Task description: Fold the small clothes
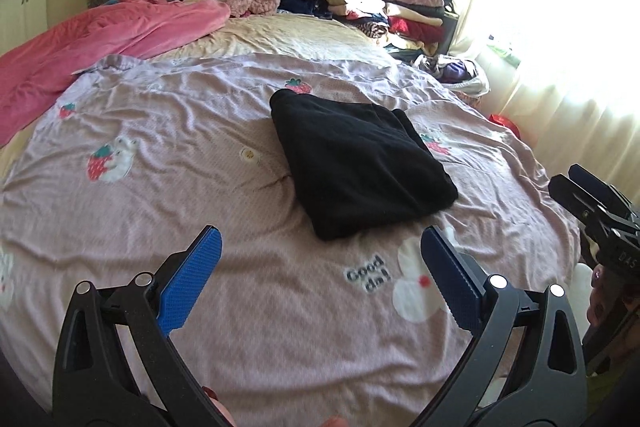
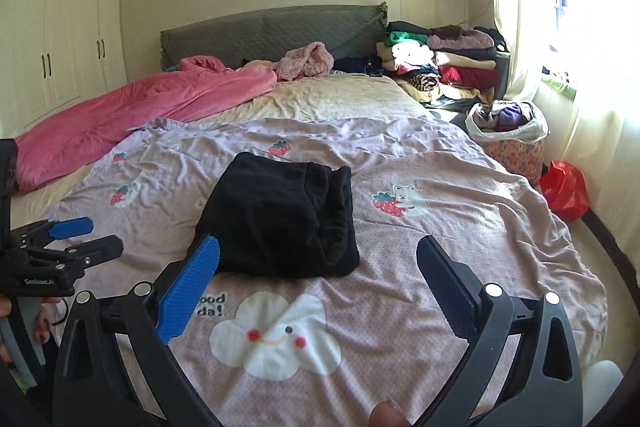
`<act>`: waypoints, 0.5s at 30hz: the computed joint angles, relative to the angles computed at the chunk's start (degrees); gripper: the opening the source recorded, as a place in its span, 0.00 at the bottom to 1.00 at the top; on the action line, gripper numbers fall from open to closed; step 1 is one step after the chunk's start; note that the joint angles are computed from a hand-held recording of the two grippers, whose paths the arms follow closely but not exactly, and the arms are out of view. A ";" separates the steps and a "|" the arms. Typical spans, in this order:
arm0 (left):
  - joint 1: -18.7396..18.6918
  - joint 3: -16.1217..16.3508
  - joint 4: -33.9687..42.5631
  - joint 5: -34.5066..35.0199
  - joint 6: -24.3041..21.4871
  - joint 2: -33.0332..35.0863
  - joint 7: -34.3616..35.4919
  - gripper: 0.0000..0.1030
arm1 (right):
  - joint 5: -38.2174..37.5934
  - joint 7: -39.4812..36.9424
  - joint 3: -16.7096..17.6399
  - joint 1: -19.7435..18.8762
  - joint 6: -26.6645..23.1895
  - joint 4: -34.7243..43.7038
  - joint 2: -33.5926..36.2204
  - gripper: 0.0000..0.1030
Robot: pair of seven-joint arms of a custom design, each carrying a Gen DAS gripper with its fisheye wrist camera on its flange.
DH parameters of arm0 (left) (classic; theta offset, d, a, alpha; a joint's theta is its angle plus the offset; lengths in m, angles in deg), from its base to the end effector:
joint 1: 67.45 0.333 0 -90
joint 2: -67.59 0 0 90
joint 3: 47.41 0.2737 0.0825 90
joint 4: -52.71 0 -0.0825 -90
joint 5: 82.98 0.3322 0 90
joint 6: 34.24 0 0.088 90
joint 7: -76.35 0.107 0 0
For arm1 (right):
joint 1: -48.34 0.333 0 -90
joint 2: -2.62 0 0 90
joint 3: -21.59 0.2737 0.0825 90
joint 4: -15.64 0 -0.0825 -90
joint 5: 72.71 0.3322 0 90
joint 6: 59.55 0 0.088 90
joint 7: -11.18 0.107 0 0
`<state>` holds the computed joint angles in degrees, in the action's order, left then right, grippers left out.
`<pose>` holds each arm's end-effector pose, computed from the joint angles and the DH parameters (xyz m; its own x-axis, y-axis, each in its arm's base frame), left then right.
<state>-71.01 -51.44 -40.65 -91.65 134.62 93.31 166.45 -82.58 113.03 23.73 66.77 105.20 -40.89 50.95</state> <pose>0.6581 -0.0694 0.4521 -0.0518 -0.9857 0.1606 -0.6558 -0.0877 -0.7498 0.6921 0.2562 0.4700 0.2830 -0.9583 -0.0405 -0.4886 -0.1077 -0.8658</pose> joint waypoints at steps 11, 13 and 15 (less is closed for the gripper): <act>-0.38 0.03 -12.04 -0.66 4.93 -6.15 1.11 0.91 | -5.38 8.24 -3.59 2.56 7.27 -16.98 -9.15 0.96; -1.74 1.85 -12.73 0.70 6.06 -5.48 -0.33 0.91 | -5.33 9.55 -3.37 2.72 5.22 -17.45 -8.82 0.96; -2.73 3.11 -12.81 1.90 6.53 -4.74 -1.39 0.91 | -5.23 10.08 -2.76 2.60 3.07 -16.78 -7.71 0.96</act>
